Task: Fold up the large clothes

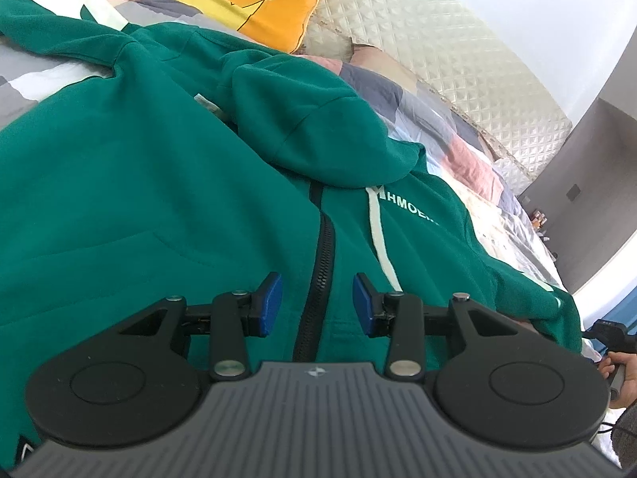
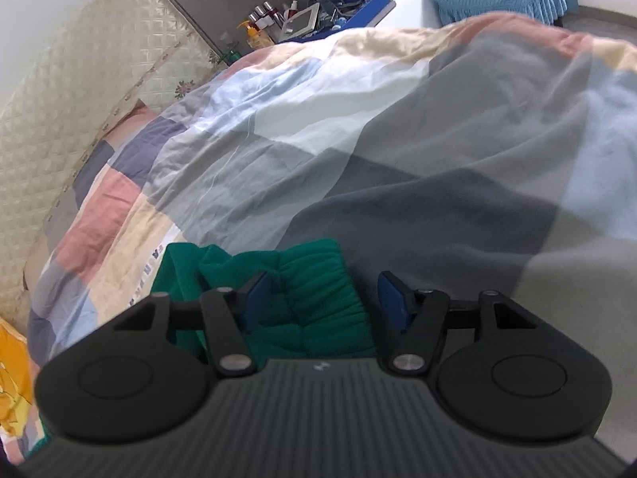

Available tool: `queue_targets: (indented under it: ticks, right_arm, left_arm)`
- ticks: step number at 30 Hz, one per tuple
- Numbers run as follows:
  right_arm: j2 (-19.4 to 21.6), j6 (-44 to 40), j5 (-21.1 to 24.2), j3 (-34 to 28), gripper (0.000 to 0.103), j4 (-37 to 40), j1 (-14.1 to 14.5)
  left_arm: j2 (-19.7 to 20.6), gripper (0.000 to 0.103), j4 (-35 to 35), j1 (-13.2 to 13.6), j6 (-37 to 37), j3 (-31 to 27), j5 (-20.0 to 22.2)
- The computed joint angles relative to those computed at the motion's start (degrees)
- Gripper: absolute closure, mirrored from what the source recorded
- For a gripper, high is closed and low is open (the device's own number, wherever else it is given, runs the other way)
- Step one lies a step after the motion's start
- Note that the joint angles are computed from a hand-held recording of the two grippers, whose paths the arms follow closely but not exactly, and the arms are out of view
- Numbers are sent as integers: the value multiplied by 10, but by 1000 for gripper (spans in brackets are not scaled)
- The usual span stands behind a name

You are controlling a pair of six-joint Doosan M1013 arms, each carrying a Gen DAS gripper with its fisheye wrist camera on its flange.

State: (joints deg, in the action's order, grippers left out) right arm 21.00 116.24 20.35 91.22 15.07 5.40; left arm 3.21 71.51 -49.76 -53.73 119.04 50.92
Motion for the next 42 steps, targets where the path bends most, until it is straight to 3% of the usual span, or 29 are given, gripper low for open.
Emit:
queue_targets:
  ticks: [2,3,4,6,8,11,13,15,18,21,25,27,32,37,42]
  right_arm:
    - [1,-2,-1,-1,58,5,3]
    - [1,-7,6,-3,69,2,6]
    - [0,-18,18,-7,70,1,7]
    - [-9,-41,23,-9,87,0,8]
    - [-22,-107,12,-4,90,50,4]
    - [-49,-131,-5,1,93,45,1]
    - [-69,-196,-22,8,94,114,-7]
    - [-89,-311,-35,17,94,234,-15]
    - [-112,-350,-33,14,94,250,-17]
    - [-126,-290,-47,8,95,189,-15]
    - [-120,-104,-61,-13,95,-3,-14]
    - [-107,-10,-48,-27,95,-95,-15]
    - [-65,108,-9,-50,95,-221,-14]
    - [-17,169,8,-51,94,-292,-16]
    - [13,169,6,-31,93,-291,-22]
  left_arm:
    - [5,58,0,4,-3,-2,-4]
    - [6,58,-1,6,-1,-3,-8]
    - [7,58,1,7,1,-4,-11]
    - [8,58,15,4,1,-4,-7]
    - [9,58,22,-1,8,-6,3]
    - [7,58,32,-8,13,-6,10]
    - [4,58,39,-14,15,-6,16]
    - [1,58,53,-20,12,-4,25]
    - [-4,58,69,-26,-4,-2,29]
    - [-7,58,71,-30,-9,-3,38]
    - [-10,58,66,-34,-16,-2,46]
    - [-9,58,62,-33,-15,-3,48]
    - [-6,58,51,-27,-3,-8,44]
    - [-8,59,35,-8,-4,-5,17]
    - [-8,59,20,9,3,-7,7]
